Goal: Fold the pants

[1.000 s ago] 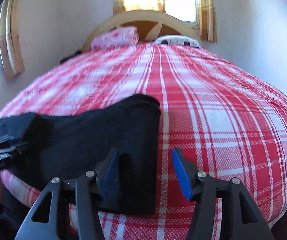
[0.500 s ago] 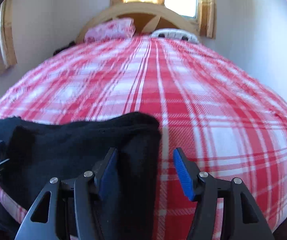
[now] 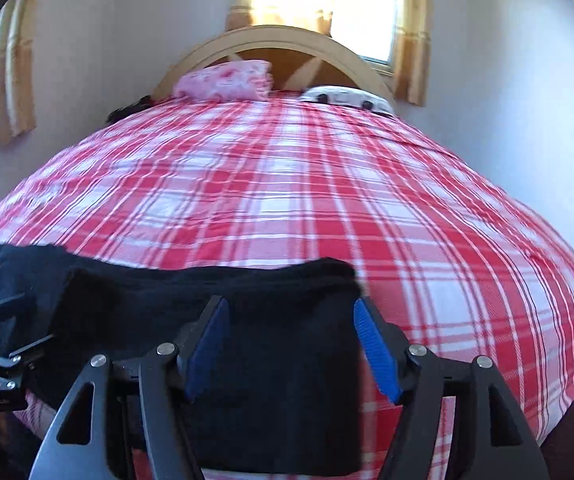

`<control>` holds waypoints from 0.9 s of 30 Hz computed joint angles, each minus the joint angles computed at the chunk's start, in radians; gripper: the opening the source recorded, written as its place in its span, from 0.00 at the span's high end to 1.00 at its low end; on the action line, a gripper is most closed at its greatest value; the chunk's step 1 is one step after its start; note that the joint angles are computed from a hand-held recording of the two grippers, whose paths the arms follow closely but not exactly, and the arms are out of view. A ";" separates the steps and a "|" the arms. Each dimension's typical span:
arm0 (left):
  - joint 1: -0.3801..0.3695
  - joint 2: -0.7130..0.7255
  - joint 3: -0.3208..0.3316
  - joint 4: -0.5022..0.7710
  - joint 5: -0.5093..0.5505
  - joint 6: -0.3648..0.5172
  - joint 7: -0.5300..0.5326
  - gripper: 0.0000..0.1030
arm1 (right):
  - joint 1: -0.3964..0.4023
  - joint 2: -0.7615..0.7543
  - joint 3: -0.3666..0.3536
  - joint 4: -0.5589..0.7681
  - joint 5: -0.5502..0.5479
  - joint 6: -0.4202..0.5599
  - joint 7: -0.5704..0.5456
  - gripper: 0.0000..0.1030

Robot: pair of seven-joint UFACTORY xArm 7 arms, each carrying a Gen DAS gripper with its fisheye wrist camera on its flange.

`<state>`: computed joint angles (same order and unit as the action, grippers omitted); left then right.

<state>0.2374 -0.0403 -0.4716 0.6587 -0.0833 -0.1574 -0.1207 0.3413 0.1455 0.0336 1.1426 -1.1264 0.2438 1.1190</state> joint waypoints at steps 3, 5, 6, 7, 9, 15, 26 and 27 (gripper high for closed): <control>-0.057 -0.032 0.071 -0.031 -0.020 -0.039 0.004 0.06 | 0.049 0.022 0.013 0.048 -0.102 0.088 0.050 0.35; -0.019 -0.050 0.038 -0.046 -0.080 -0.064 0.045 0.02 | 0.048 0.033 0.020 0.060 -0.104 0.053 0.062 0.35; 0.003 -0.062 0.022 -0.057 -0.115 -0.078 0.069 0.02 | 0.033 0.045 0.027 0.063 -0.050 -0.007 0.030 0.35; 0.042 -0.068 -0.020 -0.059 -0.165 -0.082 0.103 0.02 | 0.015 0.061 0.043 0.061 0.043 -0.067 -0.044 0.35; 0.047 -0.064 -0.017 -0.061 -0.204 -0.086 0.132 0.02 | -0.007 0.100 0.092 0.069 0.193 -0.107 -0.201 0.35; 0.145 -0.020 -0.125 -0.043 -0.387 -0.068 0.273 0.02 | 0.067 0.214 0.102 0.150 0.311 -0.078 -0.348 0.35; 0.071 -0.119 0.076 -0.138 -0.365 -0.075 0.273 0.02 | 0.279 0.201 -0.153 0.092 0.305 -0.198 -0.238 0.35; 0.100 -0.127 0.070 -0.142 -0.364 -0.069 0.274 0.02 | 0.288 0.194 -0.167 0.078 0.304 -0.221 -0.228 0.35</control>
